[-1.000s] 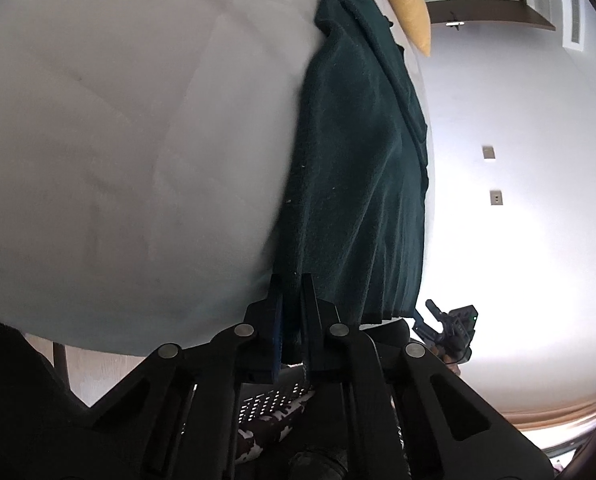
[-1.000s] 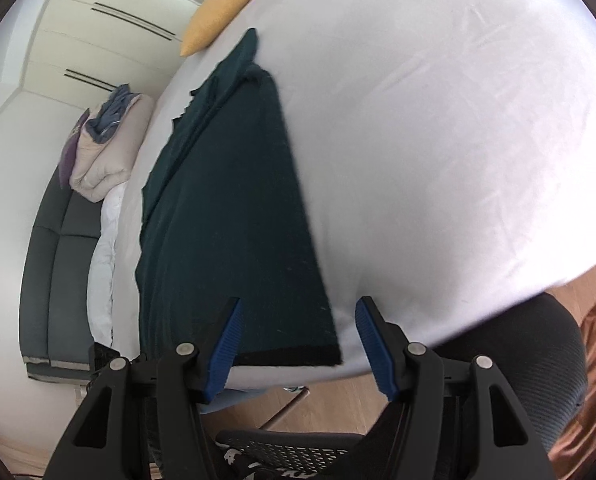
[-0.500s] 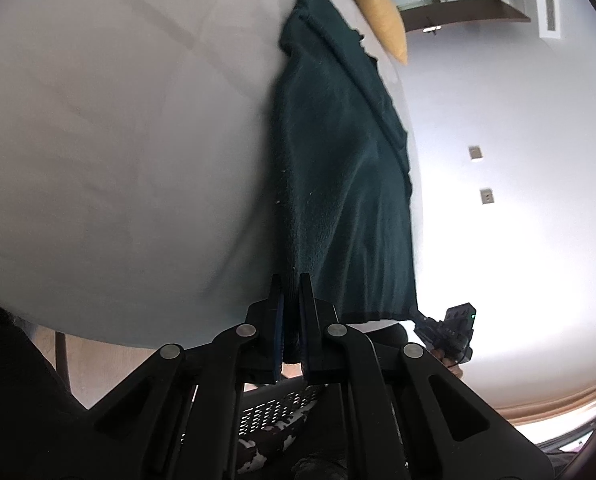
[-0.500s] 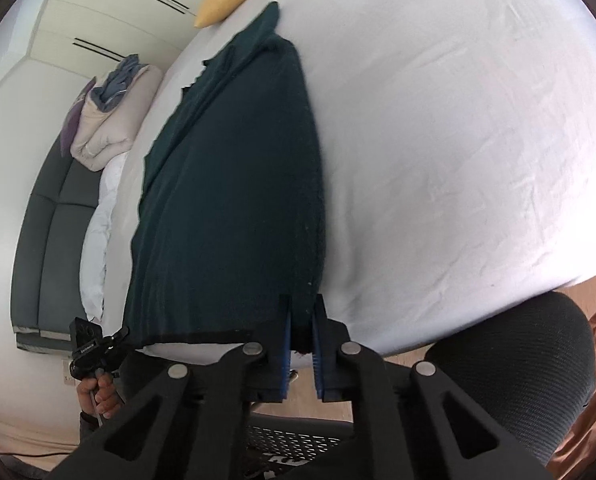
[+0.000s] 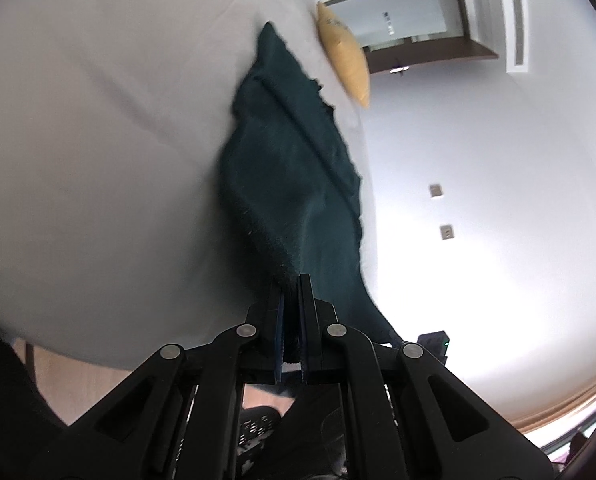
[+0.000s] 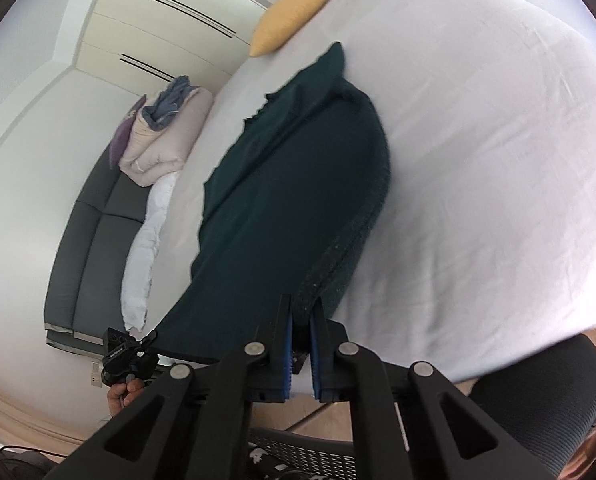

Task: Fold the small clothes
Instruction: 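Grasp the hem with both grippers and lift it toward the collar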

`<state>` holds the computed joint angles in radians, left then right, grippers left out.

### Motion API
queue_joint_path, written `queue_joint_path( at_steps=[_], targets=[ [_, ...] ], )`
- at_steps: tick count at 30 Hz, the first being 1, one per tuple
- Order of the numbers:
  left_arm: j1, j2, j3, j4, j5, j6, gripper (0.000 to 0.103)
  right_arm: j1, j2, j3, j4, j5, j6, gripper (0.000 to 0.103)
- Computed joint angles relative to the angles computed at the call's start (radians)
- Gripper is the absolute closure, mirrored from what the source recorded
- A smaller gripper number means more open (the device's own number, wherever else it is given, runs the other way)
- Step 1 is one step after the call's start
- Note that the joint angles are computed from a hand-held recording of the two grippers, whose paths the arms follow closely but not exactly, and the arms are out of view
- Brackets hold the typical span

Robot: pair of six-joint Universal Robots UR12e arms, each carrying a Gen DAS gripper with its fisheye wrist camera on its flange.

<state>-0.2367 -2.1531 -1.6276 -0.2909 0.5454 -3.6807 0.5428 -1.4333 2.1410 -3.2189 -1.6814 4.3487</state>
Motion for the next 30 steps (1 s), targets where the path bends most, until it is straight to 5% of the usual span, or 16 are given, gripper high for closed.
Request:
queue_joint_path(
  at_steps=[6, 17, 30],
  targets=[
    [-0.003, -0.025, 0.048, 0.095, 0.010, -0.091, 0.099, -0.013, 0.019, -0.023, -0.083, -0.013, -0.025, 0.095],
    [0.003, -0.059, 0.127, 0.166, 0.031, -0.172, 0.099, -0.062, 0.033, -0.075, -0.102, -0.024, -0.066, 0.095],
    [-0.002, -0.120, 0.280, 0.147, 0.073, -0.209, 0.099, -0.135, 0.064, -0.126, -0.116, -0.032, -0.064, 0.095]
  ],
)
